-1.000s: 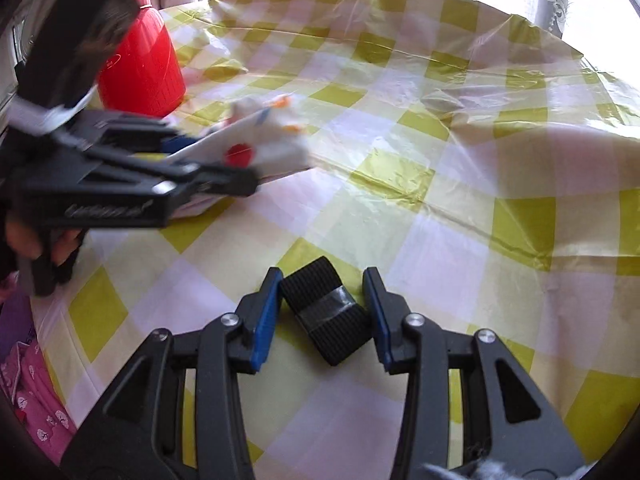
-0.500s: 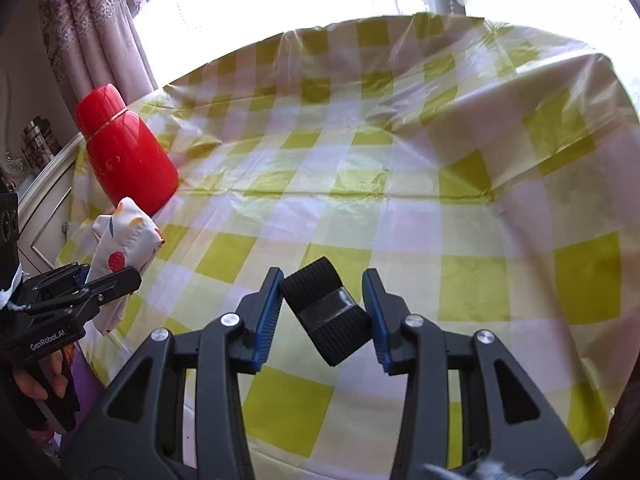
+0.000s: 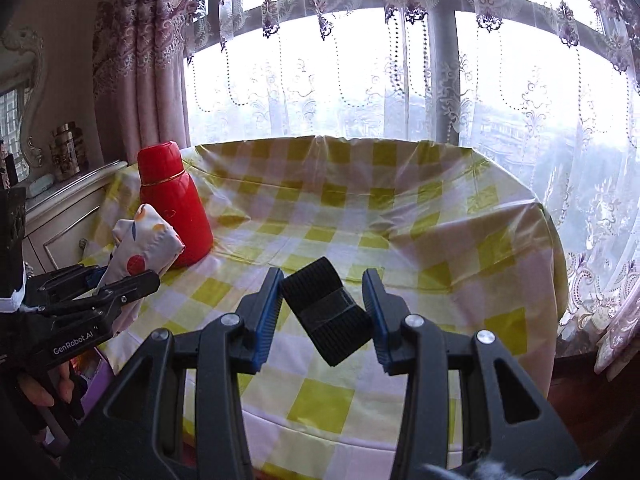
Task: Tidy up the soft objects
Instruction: 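Carry the fruit-print pouch and black hair tie in both grippers toward the box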
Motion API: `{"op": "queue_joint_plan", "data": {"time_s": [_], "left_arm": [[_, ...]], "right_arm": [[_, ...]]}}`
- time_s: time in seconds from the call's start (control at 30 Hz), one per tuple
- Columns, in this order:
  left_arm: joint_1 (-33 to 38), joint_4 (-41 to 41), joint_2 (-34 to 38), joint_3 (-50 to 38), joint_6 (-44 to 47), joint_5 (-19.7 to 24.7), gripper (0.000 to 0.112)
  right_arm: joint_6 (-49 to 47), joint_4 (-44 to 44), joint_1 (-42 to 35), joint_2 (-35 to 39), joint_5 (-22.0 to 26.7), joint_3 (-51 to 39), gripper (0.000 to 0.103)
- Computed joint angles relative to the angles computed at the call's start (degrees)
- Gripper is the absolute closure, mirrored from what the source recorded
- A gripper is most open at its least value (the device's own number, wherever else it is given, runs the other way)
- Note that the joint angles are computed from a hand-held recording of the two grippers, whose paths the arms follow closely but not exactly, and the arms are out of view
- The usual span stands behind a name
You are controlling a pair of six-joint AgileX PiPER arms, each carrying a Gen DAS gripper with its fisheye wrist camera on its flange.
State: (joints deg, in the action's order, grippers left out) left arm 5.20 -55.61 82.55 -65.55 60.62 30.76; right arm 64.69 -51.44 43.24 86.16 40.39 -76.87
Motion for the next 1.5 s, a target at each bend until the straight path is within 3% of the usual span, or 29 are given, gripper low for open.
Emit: {"op": "queue_joint_plan", "data": {"time_s": [0.23,0.5,0.77,1.17,1.33,1.5], "left_arm": [[1.04,-4.02,-3.08,2.11,4.15,-0.04,0.077],[3.05,-3.63,-5.54,4.6,6.17,0.6,0.077],[9.15,-4.44,-7.4,5.48,7.69,3.3,0.077],[20.08,-9.45,-13.85,10.14,17.27,6.76,0.076],[26.46,-10.76,-13.91,11.24,17.68,10.22,0.076],[32.12,-10.45,-13.01,10.89,17.43,12.54,0.076]], "right_arm": [[0.45,-2.08,2.96,-1.28,3.75,-1.11,0.058],[-2.76,-0.58,5.23,-0.26,4.74,-3.92,0.058],[-6.72,1.06,8.29,2.53,4.47,-7.91,0.058],[-13.29,1.98,13.72,6.09,5.58,-16.11,0.058],[-16.09,3.6,15.35,8.61,5.53,-19.16,0.058],[-25.17,13.22,14.96,12.97,4.8,-26.17,0.057]]}}
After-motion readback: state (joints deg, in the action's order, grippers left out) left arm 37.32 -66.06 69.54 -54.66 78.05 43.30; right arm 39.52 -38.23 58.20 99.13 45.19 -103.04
